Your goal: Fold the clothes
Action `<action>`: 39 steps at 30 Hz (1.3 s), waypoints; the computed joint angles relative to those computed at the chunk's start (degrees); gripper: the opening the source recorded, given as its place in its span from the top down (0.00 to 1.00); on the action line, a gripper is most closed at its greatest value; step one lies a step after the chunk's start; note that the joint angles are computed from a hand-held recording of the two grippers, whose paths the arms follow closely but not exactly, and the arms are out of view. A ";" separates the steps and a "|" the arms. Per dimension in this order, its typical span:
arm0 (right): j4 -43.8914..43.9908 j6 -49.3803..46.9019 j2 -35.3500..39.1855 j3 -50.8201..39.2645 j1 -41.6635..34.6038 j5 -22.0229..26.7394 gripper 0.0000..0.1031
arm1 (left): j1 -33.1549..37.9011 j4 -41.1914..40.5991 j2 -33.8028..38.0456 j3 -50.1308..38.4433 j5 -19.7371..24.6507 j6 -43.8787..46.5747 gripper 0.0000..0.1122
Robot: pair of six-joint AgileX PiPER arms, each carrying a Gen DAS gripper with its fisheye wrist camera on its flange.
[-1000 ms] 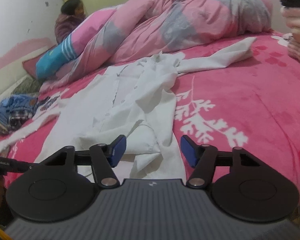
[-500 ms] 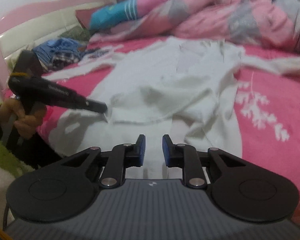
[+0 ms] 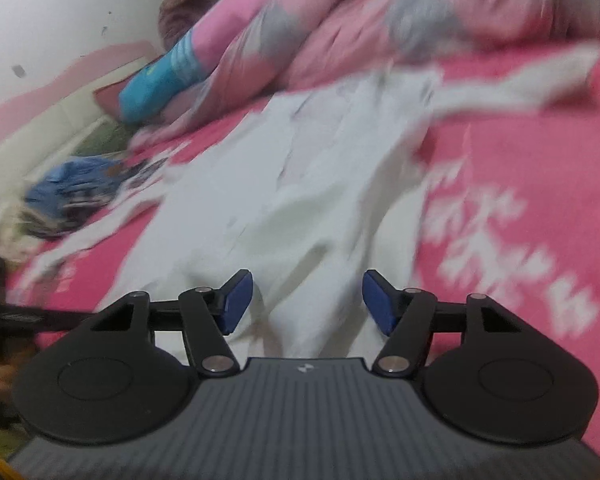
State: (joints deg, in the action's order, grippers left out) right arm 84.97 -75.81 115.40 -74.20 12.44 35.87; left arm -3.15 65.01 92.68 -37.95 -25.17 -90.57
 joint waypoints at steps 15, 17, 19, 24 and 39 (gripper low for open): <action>-1.02 -8.95 -12.35 15.31 -4.23 15.45 0.41 | -0.01 -2.51 0.01 0.04 0.40 1.97 0.98; 2.34 -10.69 -11.69 15.11 -4.90 13.93 0.41 | -0.25 -3.48 -0.35 0.31 0.91 2.77 0.98; 6.36 -12.64 -10.45 14.47 -5.05 11.49 0.41 | -0.38 -3.70 -0.72 0.58 1.49 2.83 0.98; 14.05 -15.88 -4.60 10.22 -5.23 8.59 0.41 | -0.65 -3.71 -1.50 0.79 2.76 2.70 0.98; -3.33 -11.81 -3.66 9.69 -4.21 27.30 0.41 | 0.66 -4.56 -0.87 1.16 1.51 3.28 0.98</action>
State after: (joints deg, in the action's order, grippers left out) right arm 81.64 -87.62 111.74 -64.51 8.24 63.17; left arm -2.49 60.45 91.81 -36.79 -23.66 -87.29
